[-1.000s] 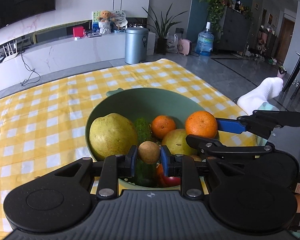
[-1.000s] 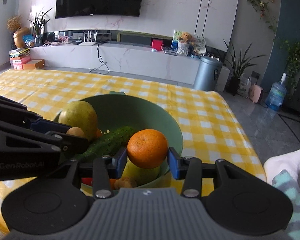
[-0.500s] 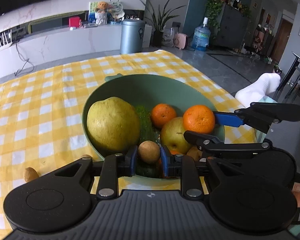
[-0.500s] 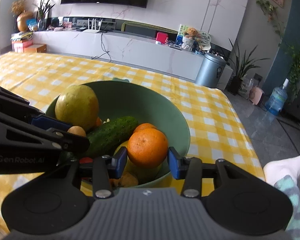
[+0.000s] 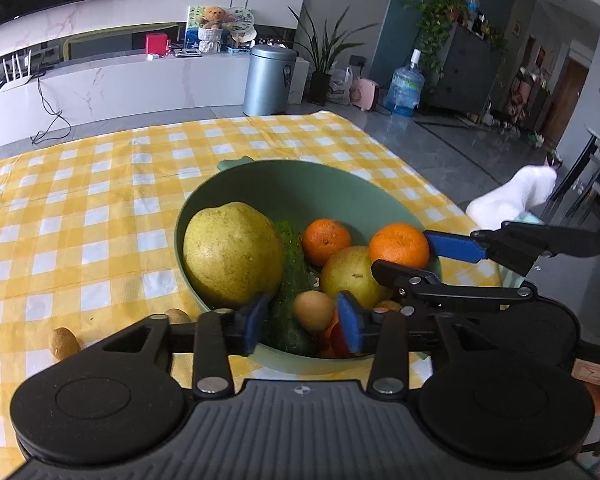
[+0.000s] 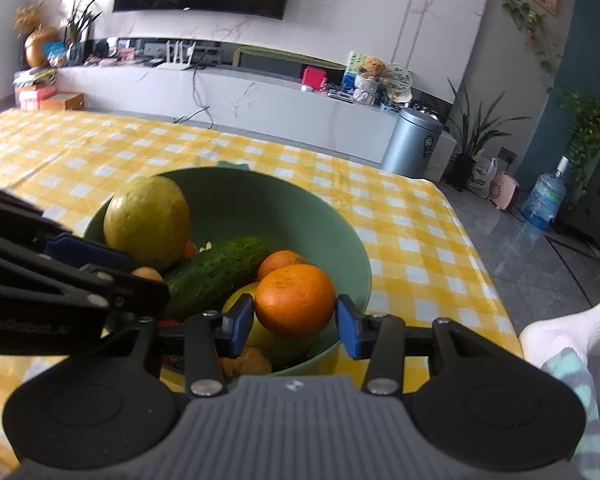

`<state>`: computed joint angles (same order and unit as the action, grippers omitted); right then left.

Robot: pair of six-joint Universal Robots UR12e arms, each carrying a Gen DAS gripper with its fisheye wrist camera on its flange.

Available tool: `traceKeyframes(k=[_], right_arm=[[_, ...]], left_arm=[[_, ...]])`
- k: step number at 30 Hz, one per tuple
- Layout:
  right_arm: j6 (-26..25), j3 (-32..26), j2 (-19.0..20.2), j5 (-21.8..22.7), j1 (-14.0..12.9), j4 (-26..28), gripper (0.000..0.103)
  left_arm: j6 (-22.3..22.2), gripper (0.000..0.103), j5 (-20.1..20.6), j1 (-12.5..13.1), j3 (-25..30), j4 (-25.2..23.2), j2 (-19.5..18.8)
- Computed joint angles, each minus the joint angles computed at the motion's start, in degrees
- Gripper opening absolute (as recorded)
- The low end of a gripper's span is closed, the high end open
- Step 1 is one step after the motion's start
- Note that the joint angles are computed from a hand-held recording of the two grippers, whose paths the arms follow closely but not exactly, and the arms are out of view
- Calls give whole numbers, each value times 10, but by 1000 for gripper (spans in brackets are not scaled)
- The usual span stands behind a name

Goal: Organize fruits
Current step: 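Open both tools to release the orange and brown fruit, then withdraw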

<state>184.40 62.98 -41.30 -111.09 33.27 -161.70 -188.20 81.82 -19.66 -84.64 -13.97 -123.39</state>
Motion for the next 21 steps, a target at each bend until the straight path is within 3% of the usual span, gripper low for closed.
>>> traceKeyframes(k=[10,14,21], right_arm=[[45,10,-3,-15,1,-44,60],[55,18,-5,-14,4,-75,73],[77,25,-5,-4,12,-116,81]], left_arm=[[-12,57,12,1,-23,28,19],[-17,58,39,1,-34,37,29],[4,61,85,1,-52,29,45]])
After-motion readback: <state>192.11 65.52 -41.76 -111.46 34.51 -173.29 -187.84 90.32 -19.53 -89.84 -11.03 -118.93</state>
